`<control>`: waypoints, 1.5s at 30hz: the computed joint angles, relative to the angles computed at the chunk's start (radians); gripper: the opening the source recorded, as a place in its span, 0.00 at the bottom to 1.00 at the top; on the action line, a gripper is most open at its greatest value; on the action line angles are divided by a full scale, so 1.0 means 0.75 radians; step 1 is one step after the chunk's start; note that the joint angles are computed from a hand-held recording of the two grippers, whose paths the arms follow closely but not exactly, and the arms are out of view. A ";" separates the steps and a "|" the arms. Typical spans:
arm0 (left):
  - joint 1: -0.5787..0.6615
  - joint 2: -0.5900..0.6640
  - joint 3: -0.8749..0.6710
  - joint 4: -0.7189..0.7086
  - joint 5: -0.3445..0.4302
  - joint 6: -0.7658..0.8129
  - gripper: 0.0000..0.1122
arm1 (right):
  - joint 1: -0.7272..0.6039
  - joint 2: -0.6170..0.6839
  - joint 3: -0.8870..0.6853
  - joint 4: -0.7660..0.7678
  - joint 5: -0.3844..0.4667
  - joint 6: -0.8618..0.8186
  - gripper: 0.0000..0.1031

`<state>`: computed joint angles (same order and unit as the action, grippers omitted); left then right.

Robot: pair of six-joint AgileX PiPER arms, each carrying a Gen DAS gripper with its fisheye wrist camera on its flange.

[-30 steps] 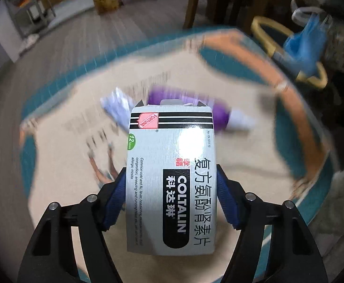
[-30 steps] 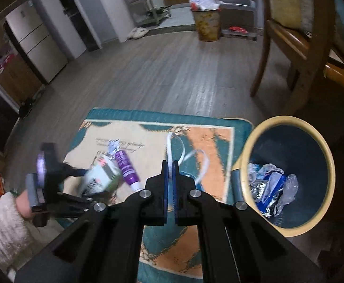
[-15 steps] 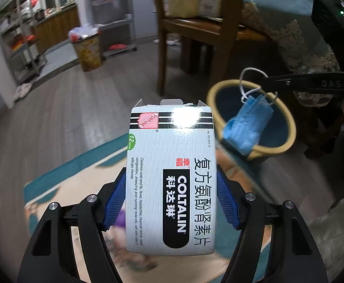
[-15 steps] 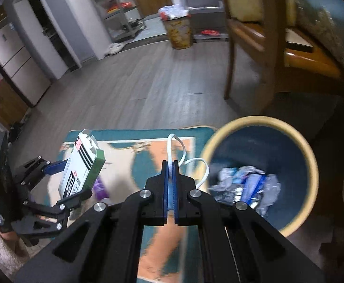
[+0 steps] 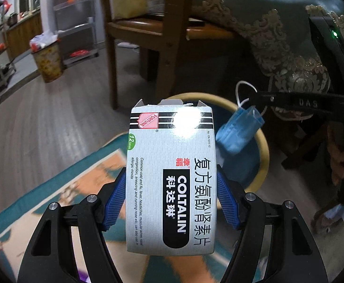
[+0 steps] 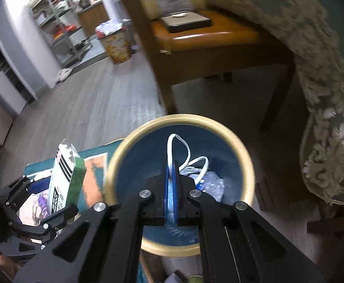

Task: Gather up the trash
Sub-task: 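Carry box and mask over the wastebasket and open both tools to drop them, then move both open tools back over the cushion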

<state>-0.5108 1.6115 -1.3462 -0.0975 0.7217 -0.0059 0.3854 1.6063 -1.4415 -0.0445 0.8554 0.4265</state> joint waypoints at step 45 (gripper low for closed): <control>0.101 -0.274 0.157 0.117 -0.043 -0.107 0.83 | 0.178 -0.069 -0.041 -0.328 0.030 0.260 0.79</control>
